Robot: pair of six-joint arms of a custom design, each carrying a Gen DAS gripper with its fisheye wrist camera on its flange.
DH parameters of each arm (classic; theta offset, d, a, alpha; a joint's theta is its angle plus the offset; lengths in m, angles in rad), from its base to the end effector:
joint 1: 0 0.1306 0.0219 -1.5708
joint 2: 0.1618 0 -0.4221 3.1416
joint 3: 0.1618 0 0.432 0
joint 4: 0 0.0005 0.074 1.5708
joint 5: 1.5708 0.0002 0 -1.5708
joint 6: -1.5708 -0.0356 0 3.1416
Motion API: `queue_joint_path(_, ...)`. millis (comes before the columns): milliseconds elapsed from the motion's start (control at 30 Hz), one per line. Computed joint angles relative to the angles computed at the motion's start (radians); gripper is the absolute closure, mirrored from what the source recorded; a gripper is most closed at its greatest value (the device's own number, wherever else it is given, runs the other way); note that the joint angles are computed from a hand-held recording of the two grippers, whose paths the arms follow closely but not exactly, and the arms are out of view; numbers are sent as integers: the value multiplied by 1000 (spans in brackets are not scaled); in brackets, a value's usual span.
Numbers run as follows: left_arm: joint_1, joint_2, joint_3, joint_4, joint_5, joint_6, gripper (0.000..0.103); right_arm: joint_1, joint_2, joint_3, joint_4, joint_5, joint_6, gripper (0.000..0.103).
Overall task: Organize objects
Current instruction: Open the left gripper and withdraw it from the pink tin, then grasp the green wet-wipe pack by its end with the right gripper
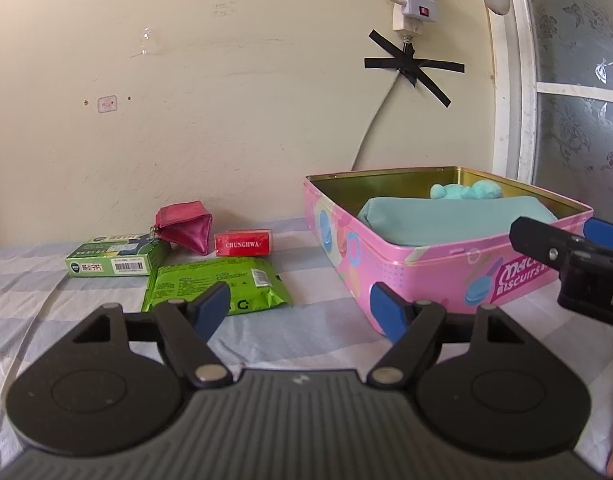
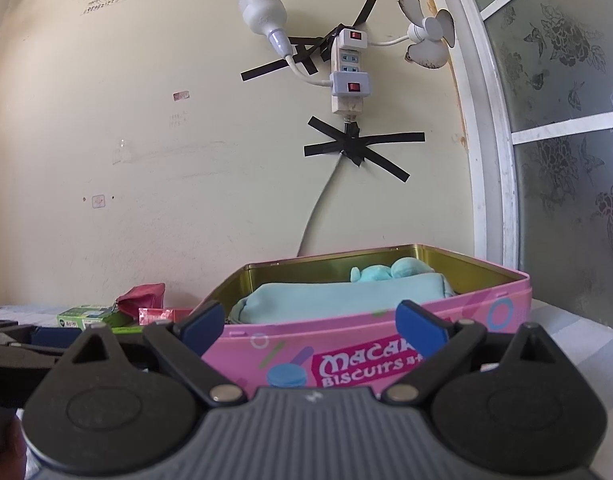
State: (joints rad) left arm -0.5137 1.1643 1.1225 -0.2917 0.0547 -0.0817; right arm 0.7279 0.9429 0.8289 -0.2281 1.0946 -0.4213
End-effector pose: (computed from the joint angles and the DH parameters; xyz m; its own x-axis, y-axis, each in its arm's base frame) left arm 0.3948 -0.2256 0.4860 -0.2404 0.2292 -0.9432 0.5572 0.8283 0.0593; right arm 0.2800 0.2065 0.4280 -0.0977 0.1641 -0.9816 0.3945 0.9119 0.1132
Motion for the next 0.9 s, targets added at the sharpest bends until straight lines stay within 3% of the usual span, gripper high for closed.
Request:
queue_joint_path(233,-1,0,0,0,-3,3,24,-2,1,0,-9,-2,-15,7)
queue_joint_path(400,6,4,7,-12,8,16,24,4,6,0,13,3,27,7)
queue_joint_path(533,45,16,35,-52,35,79,24,15,15,-1,52,13,85,7)
queue_joint_path(667,106,44,92,-137,35,145,24,27,28,0,98,11,166,8)
queue_joint_path(800,188,55,115,-154,7,125,24,26,45,34,81,-80,203,8)
queue_joint_path(900,258,71,132,-154,-10,119,24,-1,84,108,12,-272,183,8)
